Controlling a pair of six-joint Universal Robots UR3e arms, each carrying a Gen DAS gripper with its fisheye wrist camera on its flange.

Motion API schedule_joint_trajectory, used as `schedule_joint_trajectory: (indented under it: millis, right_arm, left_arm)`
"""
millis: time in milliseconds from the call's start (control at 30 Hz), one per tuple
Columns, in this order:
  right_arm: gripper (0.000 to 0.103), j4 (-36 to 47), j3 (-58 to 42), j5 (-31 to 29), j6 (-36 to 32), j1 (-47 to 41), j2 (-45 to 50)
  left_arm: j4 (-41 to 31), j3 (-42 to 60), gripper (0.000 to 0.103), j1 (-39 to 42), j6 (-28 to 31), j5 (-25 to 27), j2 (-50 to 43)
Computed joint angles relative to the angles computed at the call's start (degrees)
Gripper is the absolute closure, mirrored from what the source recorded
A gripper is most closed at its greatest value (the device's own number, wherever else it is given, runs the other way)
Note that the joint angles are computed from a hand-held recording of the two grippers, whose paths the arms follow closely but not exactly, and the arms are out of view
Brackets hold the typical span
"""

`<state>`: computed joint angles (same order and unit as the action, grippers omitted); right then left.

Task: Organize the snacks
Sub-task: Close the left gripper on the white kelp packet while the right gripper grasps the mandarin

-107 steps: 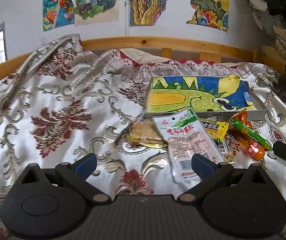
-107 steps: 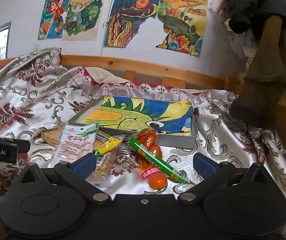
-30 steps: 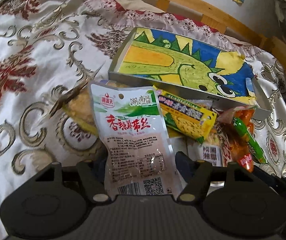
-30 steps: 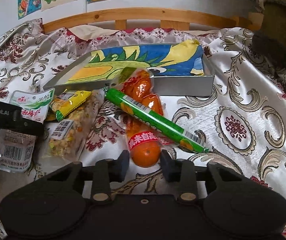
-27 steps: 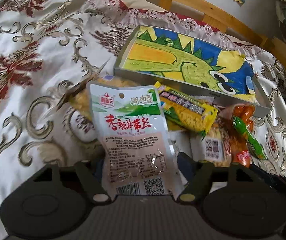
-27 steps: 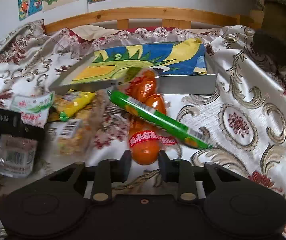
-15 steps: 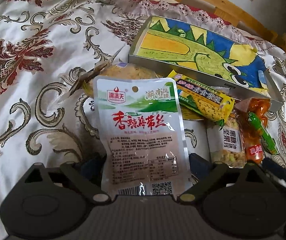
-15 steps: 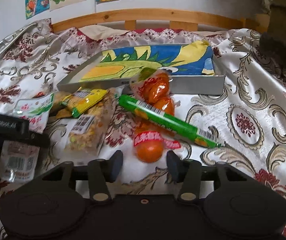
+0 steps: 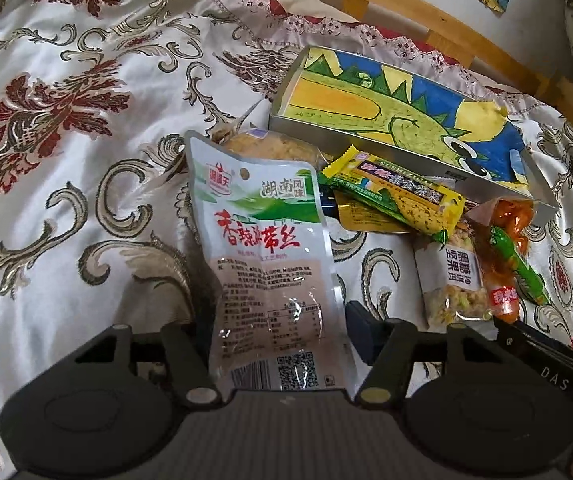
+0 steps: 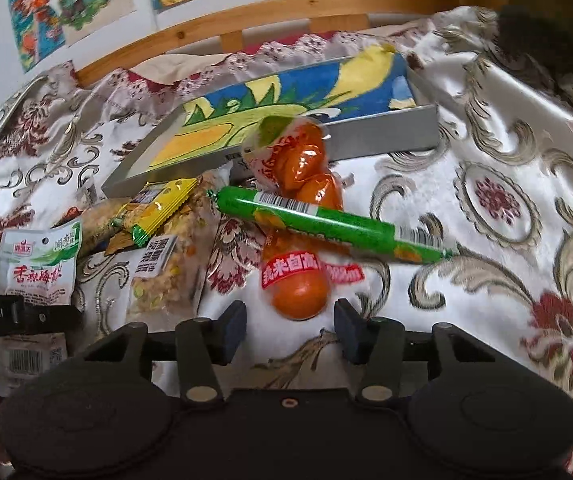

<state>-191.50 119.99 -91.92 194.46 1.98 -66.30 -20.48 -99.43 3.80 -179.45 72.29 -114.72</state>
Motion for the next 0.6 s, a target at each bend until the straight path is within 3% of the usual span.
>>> schedule_joint_trajectory:
  millis: [200,433,600]
  right_arm:
    - [0.055,-3.9,-1.8,-0.4,-3.6,0.2,3.8]
    - [0.062,-7.8,-1.8,3.7,-5.9,-3.1,6.1]
    - [0.068,-5.6,-2.7,1.9,-6.8,-1.6,5.4]
  left_arm:
    - [5.5,-5.1,0.051,0.5,0.7,-1.0,2.1]
    - [6.6,-6.4,0.054,0.6,0.0,-1.4,2.9]
    - [6.4,-8.5,0.054,1.7,-1.1,-3.1,5.0]
